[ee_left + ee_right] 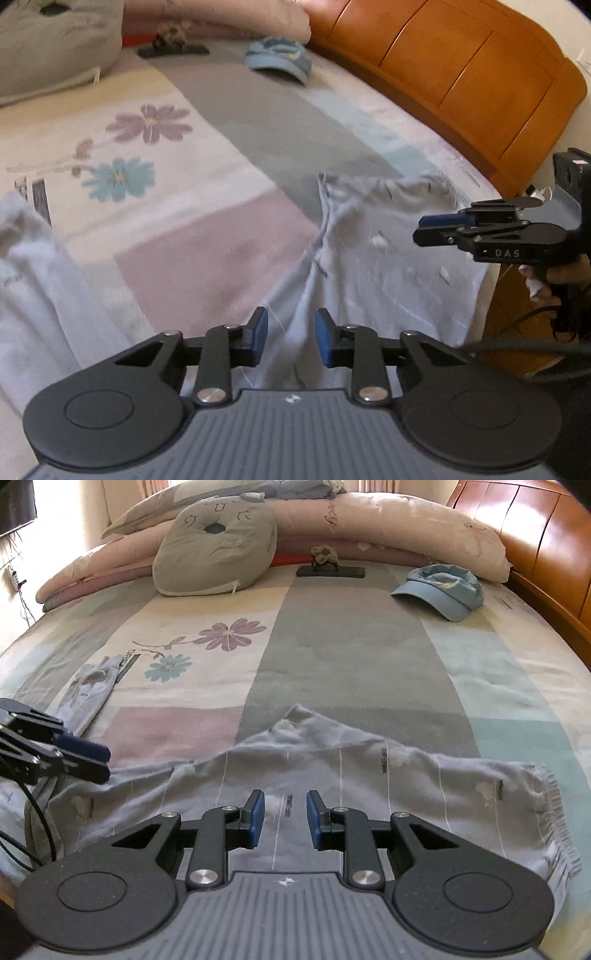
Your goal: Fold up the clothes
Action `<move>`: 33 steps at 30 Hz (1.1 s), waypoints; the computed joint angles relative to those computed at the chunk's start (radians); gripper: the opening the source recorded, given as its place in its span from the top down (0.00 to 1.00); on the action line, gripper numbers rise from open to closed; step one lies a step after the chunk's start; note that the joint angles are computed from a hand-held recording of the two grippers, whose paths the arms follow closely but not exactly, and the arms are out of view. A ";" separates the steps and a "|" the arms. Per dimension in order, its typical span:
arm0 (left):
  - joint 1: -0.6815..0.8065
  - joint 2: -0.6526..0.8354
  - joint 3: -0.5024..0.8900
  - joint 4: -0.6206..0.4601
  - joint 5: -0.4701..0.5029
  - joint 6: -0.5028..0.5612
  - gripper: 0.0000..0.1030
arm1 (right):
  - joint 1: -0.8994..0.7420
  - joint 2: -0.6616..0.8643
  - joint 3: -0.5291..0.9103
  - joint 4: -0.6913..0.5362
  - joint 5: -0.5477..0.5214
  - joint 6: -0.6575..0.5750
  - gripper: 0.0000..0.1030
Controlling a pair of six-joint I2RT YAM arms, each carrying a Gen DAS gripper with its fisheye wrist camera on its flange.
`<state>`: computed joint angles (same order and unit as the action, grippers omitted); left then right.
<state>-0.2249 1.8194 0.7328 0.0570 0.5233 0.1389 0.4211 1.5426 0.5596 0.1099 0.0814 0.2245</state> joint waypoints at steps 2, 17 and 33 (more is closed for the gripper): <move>-0.001 -0.006 -0.016 0.009 -0.007 -0.044 0.74 | -0.008 -0.019 -0.030 0.011 -0.007 -0.007 0.71; -0.110 -0.058 -0.078 0.038 -0.255 -0.257 0.84 | -0.254 -0.048 -0.157 0.205 -0.350 -0.197 0.63; -0.151 -0.065 -0.075 0.066 -0.411 -0.316 0.96 | -0.314 -0.061 -0.194 0.209 -0.393 -0.247 0.62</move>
